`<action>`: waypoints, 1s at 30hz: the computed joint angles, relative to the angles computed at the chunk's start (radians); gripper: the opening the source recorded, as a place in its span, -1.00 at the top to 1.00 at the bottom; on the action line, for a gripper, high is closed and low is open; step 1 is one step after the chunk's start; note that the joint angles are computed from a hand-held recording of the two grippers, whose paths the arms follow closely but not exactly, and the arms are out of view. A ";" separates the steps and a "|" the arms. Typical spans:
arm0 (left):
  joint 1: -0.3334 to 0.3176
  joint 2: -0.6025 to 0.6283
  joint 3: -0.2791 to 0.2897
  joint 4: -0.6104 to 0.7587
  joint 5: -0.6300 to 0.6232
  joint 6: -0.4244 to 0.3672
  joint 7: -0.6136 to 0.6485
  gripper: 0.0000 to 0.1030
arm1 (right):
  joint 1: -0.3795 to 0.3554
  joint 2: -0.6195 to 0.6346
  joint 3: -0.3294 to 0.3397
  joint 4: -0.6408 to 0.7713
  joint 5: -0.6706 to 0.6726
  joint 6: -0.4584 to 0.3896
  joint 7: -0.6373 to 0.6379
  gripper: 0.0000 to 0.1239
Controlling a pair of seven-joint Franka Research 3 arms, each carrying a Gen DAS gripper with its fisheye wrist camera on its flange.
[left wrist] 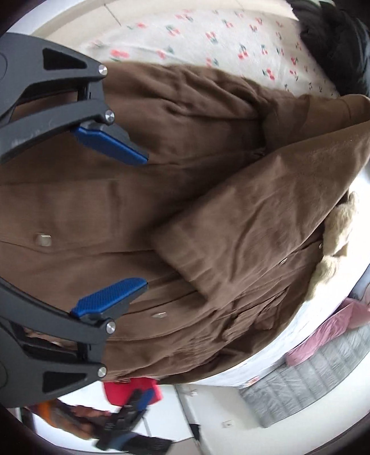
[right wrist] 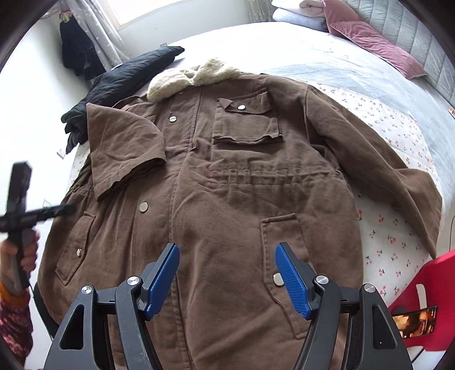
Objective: Fold large clothes
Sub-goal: 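Lay the brown jacket flat on the bed and open both grippers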
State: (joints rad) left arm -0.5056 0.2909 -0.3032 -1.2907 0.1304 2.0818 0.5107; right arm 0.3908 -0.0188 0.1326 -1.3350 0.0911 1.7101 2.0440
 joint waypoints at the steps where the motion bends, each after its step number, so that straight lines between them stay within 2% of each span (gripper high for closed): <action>1: 0.007 0.015 0.007 -0.003 -0.002 0.034 -0.011 -0.46 | 0.000 0.004 -0.001 0.001 0.001 0.000 0.002 -0.14; 3: 0.014 0.030 0.017 -0.008 0.000 0.072 -0.035 -0.12 | -0.002 0.011 -0.003 0.001 0.005 -0.002 0.008 -0.14; 5: 0.028 0.025 0.014 -0.031 -0.014 0.114 -0.030 0.94 | -0.004 0.016 -0.006 -0.004 0.008 -0.007 0.015 -0.14; 8: 0.027 0.018 0.012 -0.002 0.002 0.060 0.003 0.93 | -0.009 0.021 -0.011 -0.013 0.009 -0.016 0.026 -0.14; 14: -0.026 -0.021 0.043 0.187 0.198 -0.300 0.114 0.93 | -0.014 0.043 -0.018 0.003 -0.010 -0.048 0.034 -0.14; 17: -0.066 -0.011 0.071 0.344 0.350 -0.550 0.170 0.93 | -0.015 0.050 -0.021 0.009 -0.018 -0.049 0.031 -0.14; 21: -0.121 0.028 0.128 0.515 0.549 -0.801 0.241 0.93 | -0.020 0.054 -0.027 0.012 -0.024 -0.055 0.037 -0.14; 23: -0.138 0.018 0.161 0.526 0.639 -0.882 0.267 0.93 | -0.023 0.055 -0.030 0.017 -0.029 -0.061 0.040 -0.14; 24: -0.161 0.039 0.183 0.565 0.721 -0.940 0.292 0.93 | -0.026 0.053 -0.032 0.016 -0.030 -0.063 0.043 -0.14; 26: -0.193 0.063 0.229 0.591 0.860 -1.010 0.342 0.93 | -0.031 0.049 -0.036 0.015 -0.033 -0.067 0.045 -0.14; 27: -0.202 0.068 0.258 0.585 0.931 -1.035 0.361 0.93 | -0.035 0.043 -0.038 0.010 -0.037 -0.068 0.047 -0.14; 30: -0.183 0.096 0.295 0.605 0.982 -1.064 0.342 0.93 | -0.050 0.029 -0.045 0.001 -0.036 -0.075 0.048 -0.14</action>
